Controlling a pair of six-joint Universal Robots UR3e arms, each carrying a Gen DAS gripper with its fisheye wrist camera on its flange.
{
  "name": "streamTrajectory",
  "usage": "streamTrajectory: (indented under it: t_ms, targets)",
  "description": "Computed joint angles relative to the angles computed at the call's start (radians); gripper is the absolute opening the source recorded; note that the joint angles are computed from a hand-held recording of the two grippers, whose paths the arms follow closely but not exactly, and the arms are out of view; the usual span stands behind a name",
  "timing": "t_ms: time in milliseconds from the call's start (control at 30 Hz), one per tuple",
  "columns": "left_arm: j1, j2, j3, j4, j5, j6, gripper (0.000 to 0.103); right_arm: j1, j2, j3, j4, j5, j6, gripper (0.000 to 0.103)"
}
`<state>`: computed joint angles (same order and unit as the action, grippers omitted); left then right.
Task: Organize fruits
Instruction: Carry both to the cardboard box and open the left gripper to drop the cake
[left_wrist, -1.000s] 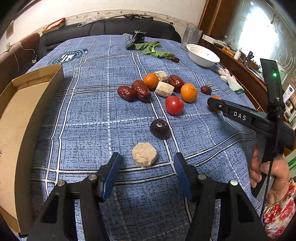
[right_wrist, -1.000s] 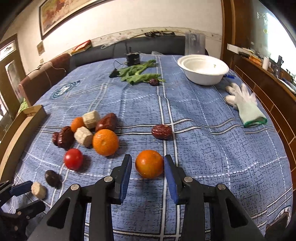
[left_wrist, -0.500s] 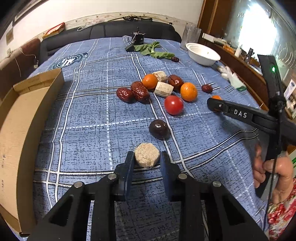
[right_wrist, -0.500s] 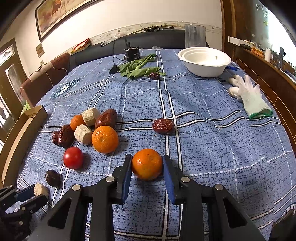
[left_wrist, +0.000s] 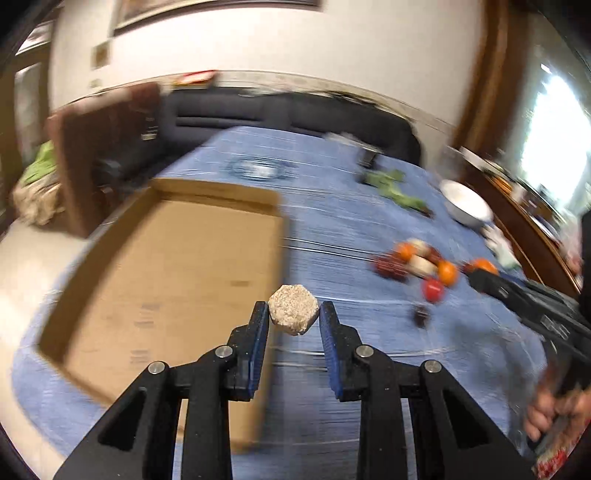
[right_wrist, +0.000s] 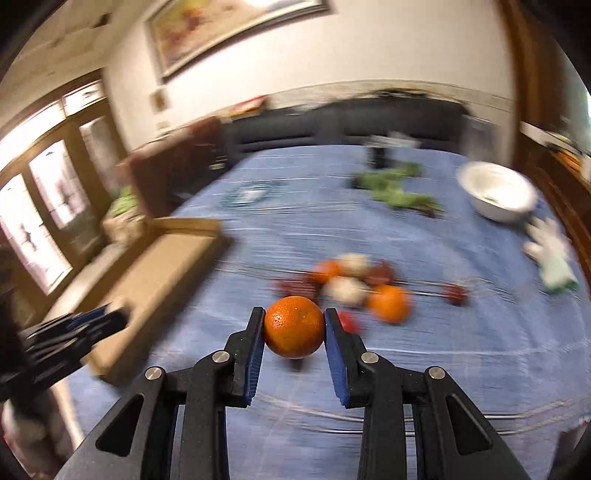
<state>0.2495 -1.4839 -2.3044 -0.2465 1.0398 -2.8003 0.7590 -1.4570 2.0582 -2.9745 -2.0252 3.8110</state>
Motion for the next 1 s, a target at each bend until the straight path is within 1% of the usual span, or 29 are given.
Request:
streamTrajectory:
  t_ms: [33,200,333,400,500,567,700,733,767,833,1000]
  targets:
    - [0.048,0.004,-0.002,-0.014,-0.005,0.009,0.027,0.017,0.043,-0.061,0.01,0.016,-0.011,0.035]
    - [0.228,-0.04,0.009,-0.033,-0.009,0.03,0.027,0.055,0.327,-0.438,0.087,0.186,-0.079,0.035]
    - [0.263,-0.119,0.048,0.008,0.032,0.025,0.027,0.079,0.537,-0.745,0.205,0.242,-0.127,0.035]
    - [0.268,-0.157,0.066,0.013,0.042,0.026,0.028,0.094,0.651,-0.931,0.302,0.264,-0.149,0.035]
    - [0.287,-0.193,0.073,0.009,0.042,0.04,0.028,0.105,0.786,-1.143,0.423,0.286,-0.164,0.035]
    - [0.28,-0.224,0.08,0.03,0.057,0.029,0.027,0.096,0.828,-1.2,0.461,0.307,-0.172,0.035]
    - [0.277,-0.218,0.054,0.075,0.07,0.028,0.028,0.092,0.914,-1.315,0.521,0.321,-0.171,0.036]
    - [0.269,-0.215,0.053,0.082,0.079,0.019,0.032,0.098,0.934,-1.345,0.537,0.31,-0.175,0.036]
    - [0.267,-0.205,0.043,0.095,0.086,0.013,0.039,0.104,0.949,-1.381,0.561,0.293,-0.181,0.037]
    - [0.274,-0.18,0.02,0.121,0.087,0.01,0.046,0.117,0.989,-1.462,0.604,0.269,-0.191,0.037]
    - [0.283,-0.083,-0.032,0.151,0.1,0.011,0.049,0.133,0.963,-1.42,0.57,0.257,-0.191,0.037]
